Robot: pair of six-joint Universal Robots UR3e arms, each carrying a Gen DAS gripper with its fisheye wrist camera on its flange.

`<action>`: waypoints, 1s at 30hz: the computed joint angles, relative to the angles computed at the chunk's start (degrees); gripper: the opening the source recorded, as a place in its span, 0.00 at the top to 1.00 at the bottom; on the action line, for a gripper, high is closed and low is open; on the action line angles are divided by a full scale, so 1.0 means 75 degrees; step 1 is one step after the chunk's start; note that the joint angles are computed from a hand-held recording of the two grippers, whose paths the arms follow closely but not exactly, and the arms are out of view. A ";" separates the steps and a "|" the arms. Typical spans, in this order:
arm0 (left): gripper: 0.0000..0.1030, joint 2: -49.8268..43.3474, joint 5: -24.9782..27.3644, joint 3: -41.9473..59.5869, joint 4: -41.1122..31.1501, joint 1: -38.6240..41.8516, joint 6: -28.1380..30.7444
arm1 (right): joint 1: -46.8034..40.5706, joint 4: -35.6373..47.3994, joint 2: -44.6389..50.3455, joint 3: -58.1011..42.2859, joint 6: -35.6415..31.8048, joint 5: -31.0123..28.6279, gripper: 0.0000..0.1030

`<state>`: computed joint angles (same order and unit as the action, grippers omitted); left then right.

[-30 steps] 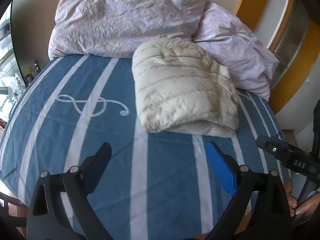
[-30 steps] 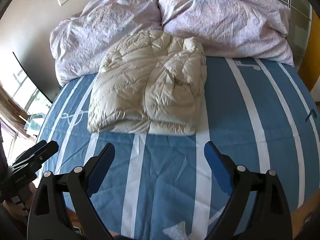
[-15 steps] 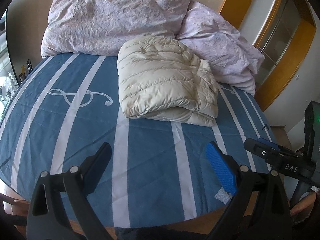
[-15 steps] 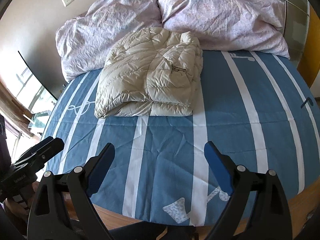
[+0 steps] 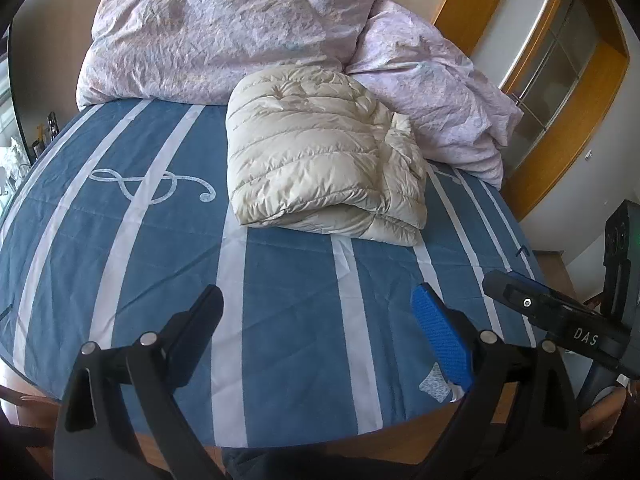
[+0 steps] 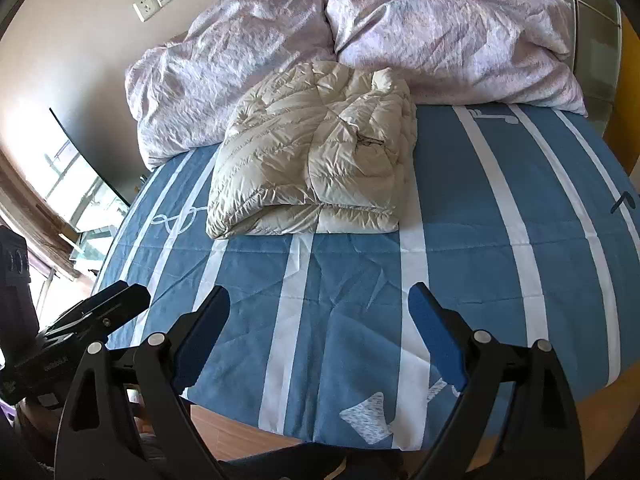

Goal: Fold large clothes

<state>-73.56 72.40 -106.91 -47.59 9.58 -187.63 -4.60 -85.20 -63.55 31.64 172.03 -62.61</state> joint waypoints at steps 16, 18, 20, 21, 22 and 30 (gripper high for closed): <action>0.08 0.0015 -0.0090 0.0023 0.0187 -0.0044 -0.0047 | -0.0061 -0.0226 -0.0115 0.0188 0.0080 0.0289 0.10; 0.08 0.0014 -0.0109 0.0022 0.0193 -0.0027 -0.0015 | -0.0058 -0.0240 -0.0116 0.0197 0.0081 0.0280 0.10; 0.08 -0.0009 -0.0129 0.0033 0.0188 -0.0010 0.0000 | -0.0048 -0.0245 -0.0114 0.0193 0.0094 0.0275 0.10; 0.08 -0.0015 -0.0130 0.0042 0.0179 -0.0008 -0.0004 | -0.0044 -0.0252 -0.0111 0.0190 0.0104 0.0275 0.10; 0.08 -0.0015 -0.0122 0.0051 0.0169 -0.0014 -0.0019 | -0.0037 -0.0279 -0.0123 0.0224 0.0123 0.0264 0.10; 0.08 -0.0038 -0.0126 0.0079 0.0164 -0.0016 0.0002 | -0.0015 -0.0275 -0.0094 0.0171 0.0168 0.0244 0.10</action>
